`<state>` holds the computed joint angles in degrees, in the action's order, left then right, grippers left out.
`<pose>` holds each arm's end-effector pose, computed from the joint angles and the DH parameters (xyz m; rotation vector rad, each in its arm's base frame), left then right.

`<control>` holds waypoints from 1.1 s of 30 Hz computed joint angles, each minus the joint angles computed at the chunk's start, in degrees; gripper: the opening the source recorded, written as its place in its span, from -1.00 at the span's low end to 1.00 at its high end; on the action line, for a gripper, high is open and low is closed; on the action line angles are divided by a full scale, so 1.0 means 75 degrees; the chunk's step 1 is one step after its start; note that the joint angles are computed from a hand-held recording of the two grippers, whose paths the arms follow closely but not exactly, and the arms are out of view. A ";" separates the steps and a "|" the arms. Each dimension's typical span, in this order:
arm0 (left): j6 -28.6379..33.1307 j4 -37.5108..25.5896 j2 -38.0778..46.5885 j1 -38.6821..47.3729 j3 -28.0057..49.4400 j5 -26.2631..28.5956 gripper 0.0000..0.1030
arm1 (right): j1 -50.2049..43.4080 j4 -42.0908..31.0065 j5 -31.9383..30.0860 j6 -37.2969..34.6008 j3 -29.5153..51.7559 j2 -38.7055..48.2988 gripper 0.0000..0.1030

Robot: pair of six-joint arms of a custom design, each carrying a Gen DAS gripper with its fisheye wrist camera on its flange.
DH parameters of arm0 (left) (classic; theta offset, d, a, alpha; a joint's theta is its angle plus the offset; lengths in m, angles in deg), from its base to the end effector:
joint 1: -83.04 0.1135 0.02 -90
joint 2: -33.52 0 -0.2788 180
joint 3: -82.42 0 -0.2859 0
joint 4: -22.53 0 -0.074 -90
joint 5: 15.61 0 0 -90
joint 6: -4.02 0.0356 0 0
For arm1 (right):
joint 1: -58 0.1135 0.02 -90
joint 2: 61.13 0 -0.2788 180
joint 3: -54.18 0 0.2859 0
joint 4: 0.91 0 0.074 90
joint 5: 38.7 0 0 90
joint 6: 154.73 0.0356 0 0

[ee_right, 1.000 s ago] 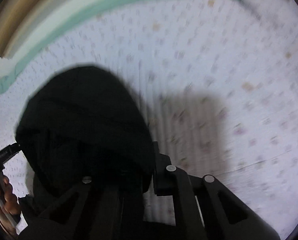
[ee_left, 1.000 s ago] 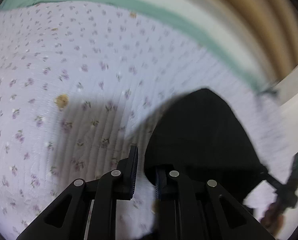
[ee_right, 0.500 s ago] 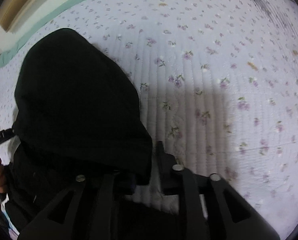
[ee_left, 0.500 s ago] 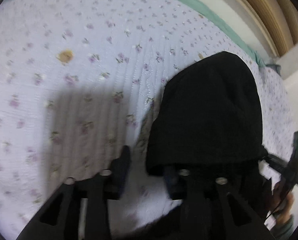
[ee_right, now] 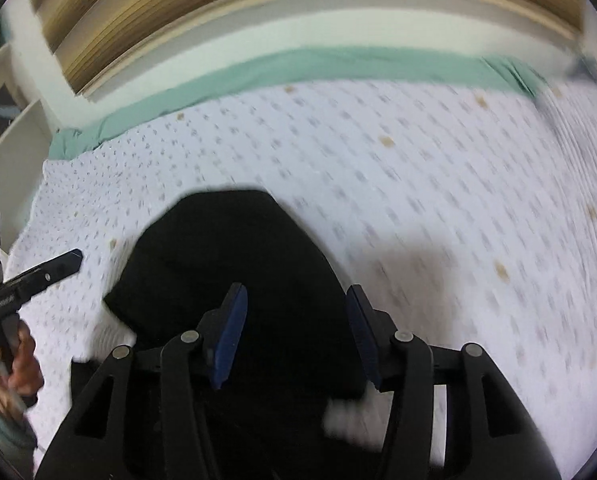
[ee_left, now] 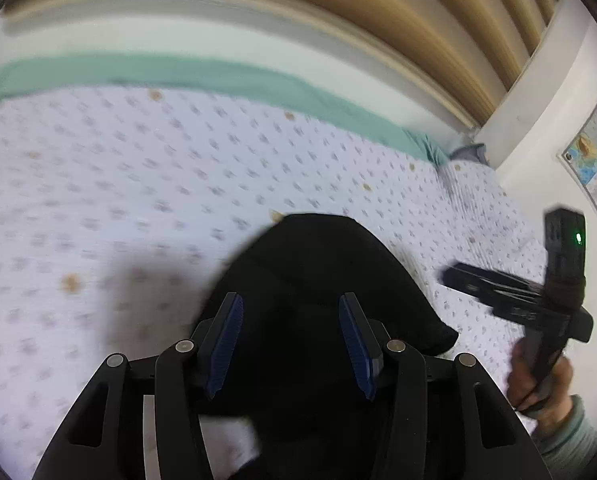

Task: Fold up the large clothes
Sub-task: 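Fold the hood down over the jacket body with both grippers and release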

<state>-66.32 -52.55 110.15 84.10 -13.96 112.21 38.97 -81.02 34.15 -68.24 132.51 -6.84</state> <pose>0.2778 -0.0167 0.3248 0.5789 2.4890 -0.7705 0.1723 -0.0483 0.3667 0.2234 2.4898 0.2204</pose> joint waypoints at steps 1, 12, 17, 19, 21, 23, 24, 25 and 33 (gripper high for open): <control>-0.0067 0.0095 0.0243 -0.0153 -0.0042 -0.0110 0.00 | 0.0535 0.0404 0.0314 0.0348 -0.0104 0.0288 0.07; -0.0468 0.2228 0.0395 -0.1130 -0.1990 -0.1894 0.00 | 0.1487 0.2371 0.1067 0.0757 -0.2018 0.1467 -0.34; 0.0134 0.1120 0.0007 -0.0468 -0.1457 -0.0915 -0.01 | 0.1169 0.1000 0.0913 0.0126 -0.1429 0.0561 -0.33; 0.0546 0.0577 -0.0296 -0.0044 -0.1326 -0.0476 0.00 | 0.0629 0.0300 0.0481 -0.0382 -0.1189 -0.0188 -0.33; 0.1001 0.0000 -0.0535 0.0443 -0.1181 -0.0068 0.00 | 0.0195 -0.0319 0.0348 -0.0830 -0.1040 -0.0670 -0.33; 0.1021 -0.0106 -0.0530 0.0602 -0.1211 -0.0061 0.00 | -0.0204 -0.0779 0.0347 -0.1292 -0.1151 -0.1016 -0.33; 0.0986 -0.0066 -0.0456 0.0604 -0.1250 -0.0127 0.00 | -0.0037 -0.0781 0.0565 -0.1126 -0.1312 -0.1106 -0.33; 0.0887 0.0053 -0.0337 0.0543 -0.1354 -0.0329 0.00 | -0.0189 -0.0850 0.0571 -0.1231 -0.1534 -0.1133 -0.34; 0.1011 -0.0081 0.0869 0.0425 -0.1375 -0.0960 -0.01 | -0.2094 -0.0620 -0.0765 -0.2243 -0.2495 -0.0039 -0.58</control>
<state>-58.74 -53.16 116.67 87.28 -24.28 105.01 23.27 -85.67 28.41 -85.07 113.79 -7.13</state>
